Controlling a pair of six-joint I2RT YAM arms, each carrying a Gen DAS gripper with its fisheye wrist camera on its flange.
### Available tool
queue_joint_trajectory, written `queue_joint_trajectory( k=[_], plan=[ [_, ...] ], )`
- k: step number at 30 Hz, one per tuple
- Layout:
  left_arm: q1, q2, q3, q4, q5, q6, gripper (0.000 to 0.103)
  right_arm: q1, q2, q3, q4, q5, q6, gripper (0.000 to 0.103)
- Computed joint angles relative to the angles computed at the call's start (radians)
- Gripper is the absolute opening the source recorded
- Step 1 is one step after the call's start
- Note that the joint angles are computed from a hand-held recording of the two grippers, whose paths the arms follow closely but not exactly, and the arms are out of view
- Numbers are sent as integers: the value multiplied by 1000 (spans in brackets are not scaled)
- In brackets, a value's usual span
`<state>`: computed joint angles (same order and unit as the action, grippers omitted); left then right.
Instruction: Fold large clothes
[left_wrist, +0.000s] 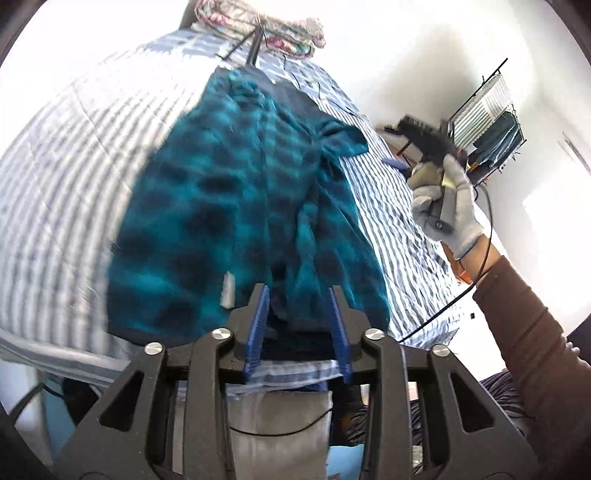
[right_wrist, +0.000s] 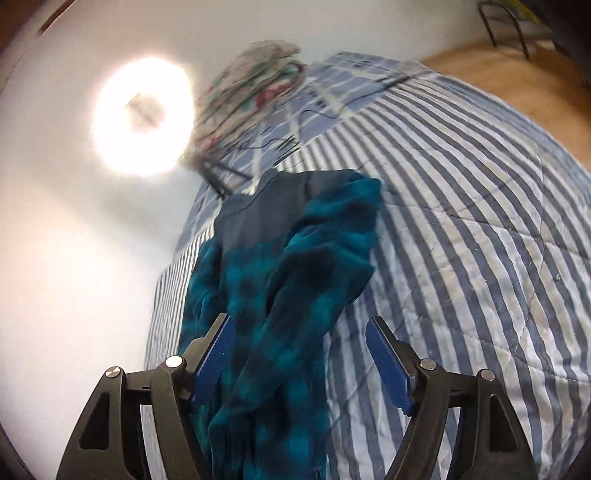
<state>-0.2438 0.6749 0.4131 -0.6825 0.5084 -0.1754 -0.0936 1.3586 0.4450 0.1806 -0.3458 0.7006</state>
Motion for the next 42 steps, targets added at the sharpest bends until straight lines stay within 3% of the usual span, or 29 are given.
queue_joint_trajectory(
  k=[6,11,12,14,16,20,24,28,36,37,39,41,42],
  plan=[
    [284,252,205,-123,12,301,40,-41,230,68,163,-55,62,77],
    [431,367,281,-87,5,406,40,-42,416,178,231,-59,102,74],
    [454,389,288,-77,19,413,40,-38,432,194,227,-58,102,71],
    [491,435,299,-62,54,413,40,-28,454,230,214,-65,98,45],
    [504,466,311,-63,83,403,40,-12,442,263,170,-51,66,32],
    [485,456,316,-64,88,409,40,92,383,415,-76,102,-74,18],
    [479,460,326,-84,107,414,40,231,445,659,-330,286,-194,16],
    [500,482,334,-106,133,418,40,359,657,989,-572,469,-294,15],
    [521,501,354,-127,152,428,40,438,1024,1416,-798,563,-291,15],
    [522,501,356,-125,150,431,40,447,1055,1452,-818,579,-294,16],
    [524,504,358,-125,150,433,40,455,1072,1470,-814,575,-308,28],
    [529,513,364,-137,156,434,40,449,1028,1412,-762,532,-317,41],
    [533,519,366,-143,159,437,40,440,981,1348,-709,486,-319,41]
  ],
)
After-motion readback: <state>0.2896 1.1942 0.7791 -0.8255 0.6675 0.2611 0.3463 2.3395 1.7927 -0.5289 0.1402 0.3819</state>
